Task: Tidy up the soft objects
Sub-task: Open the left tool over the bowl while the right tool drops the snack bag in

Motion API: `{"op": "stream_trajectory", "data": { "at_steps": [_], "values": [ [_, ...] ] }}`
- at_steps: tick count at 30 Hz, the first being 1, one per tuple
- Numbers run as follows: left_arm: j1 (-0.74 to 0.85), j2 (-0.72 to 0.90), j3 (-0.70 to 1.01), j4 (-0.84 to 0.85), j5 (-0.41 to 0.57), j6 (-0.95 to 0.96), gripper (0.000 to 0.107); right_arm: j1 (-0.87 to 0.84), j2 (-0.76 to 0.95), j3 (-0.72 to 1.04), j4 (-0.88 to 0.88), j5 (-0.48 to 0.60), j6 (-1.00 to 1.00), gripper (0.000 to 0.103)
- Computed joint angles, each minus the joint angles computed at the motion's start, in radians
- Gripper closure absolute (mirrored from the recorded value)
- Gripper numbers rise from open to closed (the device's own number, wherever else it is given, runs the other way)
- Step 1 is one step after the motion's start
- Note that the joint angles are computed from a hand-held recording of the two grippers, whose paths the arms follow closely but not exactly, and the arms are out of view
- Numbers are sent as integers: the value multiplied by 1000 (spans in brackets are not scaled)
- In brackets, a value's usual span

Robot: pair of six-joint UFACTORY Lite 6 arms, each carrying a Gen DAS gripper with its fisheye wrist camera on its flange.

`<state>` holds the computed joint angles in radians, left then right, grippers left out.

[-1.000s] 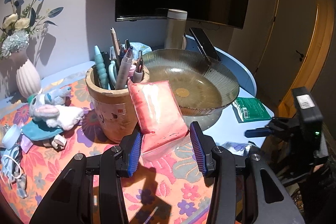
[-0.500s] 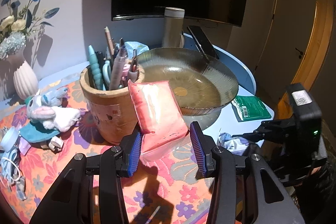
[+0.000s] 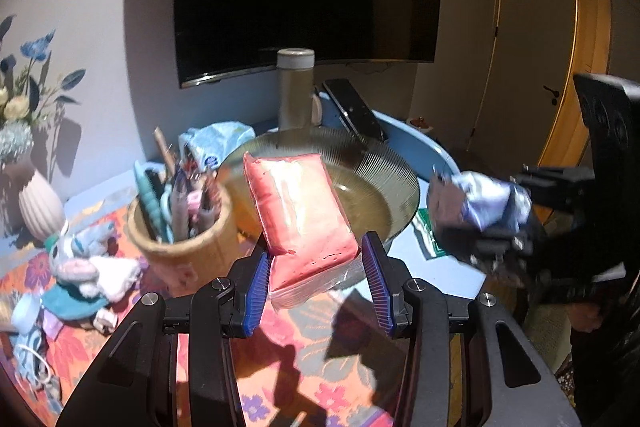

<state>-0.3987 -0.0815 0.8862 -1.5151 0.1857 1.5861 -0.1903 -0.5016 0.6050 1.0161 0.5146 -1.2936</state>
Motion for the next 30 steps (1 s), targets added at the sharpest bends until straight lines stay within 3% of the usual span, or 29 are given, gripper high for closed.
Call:
{"op": "stream_trajectory", "data": {
  "at_steps": [5,18,19,20,21,25,30],
  "values": [
    [-21,54,81,64,1,-58,66,-8,131,155,-60,-35,148,54],
    [-74,423,464,580,-3,-621,64,-77,627,566,-108,-56,572,53],
    [-79,447,485,625,-8,-669,53,-75,657,587,-123,-61,600,50],
    [-81,479,516,688,-7,-734,46,-73,689,612,-146,-62,636,39],
    [-81,506,542,712,0,-758,31,-77,726,641,-150,-50,655,35],
    [-68,508,531,539,9,-582,27,-97,728,624,-81,-45,590,34],
    [-68,387,403,361,-8,-401,27,-91,658,555,-70,-41,555,34]
  ]
}}
